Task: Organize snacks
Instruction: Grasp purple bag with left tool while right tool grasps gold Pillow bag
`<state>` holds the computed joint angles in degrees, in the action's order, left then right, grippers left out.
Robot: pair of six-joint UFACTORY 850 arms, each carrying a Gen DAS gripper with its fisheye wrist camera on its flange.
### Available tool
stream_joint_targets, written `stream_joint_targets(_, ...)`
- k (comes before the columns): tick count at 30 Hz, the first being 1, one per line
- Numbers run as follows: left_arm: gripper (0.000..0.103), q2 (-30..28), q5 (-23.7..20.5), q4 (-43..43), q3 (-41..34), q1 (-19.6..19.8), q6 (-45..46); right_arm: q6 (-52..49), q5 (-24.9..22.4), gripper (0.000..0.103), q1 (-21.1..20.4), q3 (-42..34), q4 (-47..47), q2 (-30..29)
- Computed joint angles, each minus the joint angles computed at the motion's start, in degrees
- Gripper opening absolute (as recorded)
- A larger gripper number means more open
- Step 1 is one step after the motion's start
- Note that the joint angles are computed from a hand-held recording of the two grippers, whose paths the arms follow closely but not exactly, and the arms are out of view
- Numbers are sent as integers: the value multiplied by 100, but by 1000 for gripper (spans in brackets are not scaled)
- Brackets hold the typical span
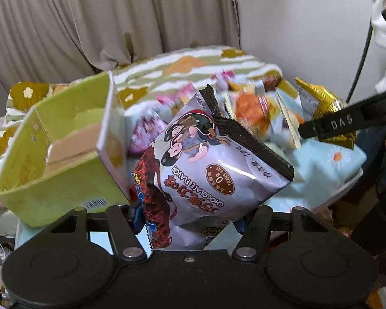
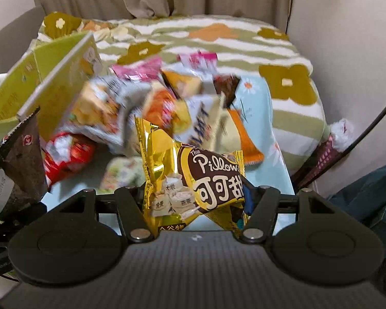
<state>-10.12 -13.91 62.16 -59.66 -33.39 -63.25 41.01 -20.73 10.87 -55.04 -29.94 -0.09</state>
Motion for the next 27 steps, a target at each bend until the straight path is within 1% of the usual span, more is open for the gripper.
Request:
stream_joint_targets(6, 67, 207, 71, 774, -107, 374, -632, 478, -151, 77, 373, -469, -411, -77)
stream_joint_targets(10, 67, 230, -84, 1413, -250, 610, -1173, 635, -99, 77, 573, -864, -574, -281)
stream_joint_targets(12, 67, 266, -191, 1592, -297, 733, -1354, 505, -44, 77, 660, -1108, -485, -430)
stream_joint_targets(15, 67, 221, -300, 1441, -494, 943, -1187, 62, 91, 77, 759, -1520, -102, -706)
stream_joint_targets(18, 67, 139, -421, 1404, -727, 1150, -1080, -762, 186, 77, 825, -2047, 713, -1084)
stream_joint_targets(20, 67, 8, -479, 1206, -948, 1277, -840, -1312, 221, 77, 861, -2466, 1209, -1383)
stream_joint_targets(24, 67, -452, -492, 272, -1550, 1571, 54, -2262, 177, 77, 952, -3491, 1958, -2140)
stream_joint_targets(27, 67, -882, -561, -494, -2075, 1755, 722, -3072, -25, 77, 969, -4418, 2667, -2829)
